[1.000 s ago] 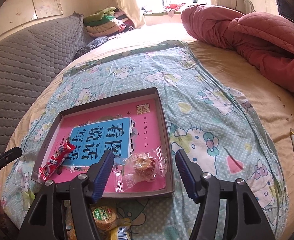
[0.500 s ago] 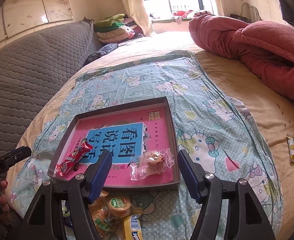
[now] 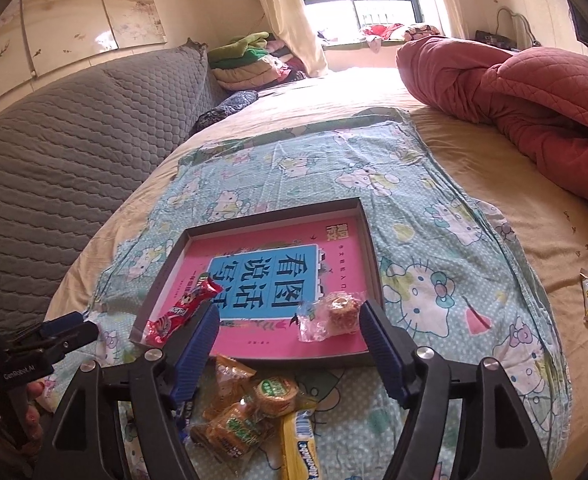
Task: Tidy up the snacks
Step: 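Move both open tools back toward the snack pile, then grasp the long yellow bar with the right tool while the left tool grasps the green snack bag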
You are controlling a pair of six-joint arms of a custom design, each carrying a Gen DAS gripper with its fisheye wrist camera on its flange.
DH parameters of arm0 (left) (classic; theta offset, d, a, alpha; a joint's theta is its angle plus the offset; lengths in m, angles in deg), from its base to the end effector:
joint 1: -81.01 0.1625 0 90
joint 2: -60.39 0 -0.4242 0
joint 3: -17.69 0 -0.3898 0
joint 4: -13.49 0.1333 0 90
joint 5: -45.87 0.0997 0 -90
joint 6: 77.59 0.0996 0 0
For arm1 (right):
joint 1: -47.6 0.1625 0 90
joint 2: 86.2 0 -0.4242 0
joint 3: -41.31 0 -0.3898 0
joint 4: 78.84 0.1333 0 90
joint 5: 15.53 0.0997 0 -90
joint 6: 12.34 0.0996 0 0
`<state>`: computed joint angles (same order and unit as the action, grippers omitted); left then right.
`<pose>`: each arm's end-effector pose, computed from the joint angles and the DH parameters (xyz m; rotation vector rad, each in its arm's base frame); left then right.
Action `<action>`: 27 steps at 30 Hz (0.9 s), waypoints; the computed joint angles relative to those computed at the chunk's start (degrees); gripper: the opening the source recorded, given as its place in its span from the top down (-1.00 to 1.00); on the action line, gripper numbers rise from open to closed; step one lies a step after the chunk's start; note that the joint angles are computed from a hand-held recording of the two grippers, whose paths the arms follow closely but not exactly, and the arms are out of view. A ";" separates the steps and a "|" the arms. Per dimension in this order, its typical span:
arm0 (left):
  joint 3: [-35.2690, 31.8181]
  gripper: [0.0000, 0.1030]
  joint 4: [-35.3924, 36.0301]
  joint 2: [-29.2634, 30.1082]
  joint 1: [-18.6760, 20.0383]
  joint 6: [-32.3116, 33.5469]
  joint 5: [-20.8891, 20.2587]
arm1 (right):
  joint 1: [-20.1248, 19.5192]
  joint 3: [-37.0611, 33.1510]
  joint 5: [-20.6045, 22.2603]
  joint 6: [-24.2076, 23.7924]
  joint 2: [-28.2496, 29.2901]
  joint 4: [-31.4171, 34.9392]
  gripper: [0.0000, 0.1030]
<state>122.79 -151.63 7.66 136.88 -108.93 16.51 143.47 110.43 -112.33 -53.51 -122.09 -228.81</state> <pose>-0.1576 -0.6249 0.1849 -0.2070 2.2253 -1.0776 0.2030 -0.7866 0.1541 1.0927 -2.6107 0.5900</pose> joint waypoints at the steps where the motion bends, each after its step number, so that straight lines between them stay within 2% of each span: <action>1: 0.10 -0.35 0.35 -0.03 -0.16 -0.24 -0.15 | 0.06 0.54 -0.10 -0.10 -0.32 -0.04 -0.43; 6: 0.88 -0.35 -0.16 -0.09 -0.65 -1.67 -2.96 | 0.04 3.58 -0.29 -0.04 -2.03 -0.03 -0.45; 12: 1.70 -0.36 4.21 -0.10 -2.05 -7.29 -0.70 | -0.32 6.45 -0.75 -0.33 -3.60 -0.28 -0.49; 27: 1.33 -0.36 14.19 0.59 -2.69 -15.75 -0.19 | -0.93 11.78 -4.65 -3.10 -6.39 -1.98 -0.50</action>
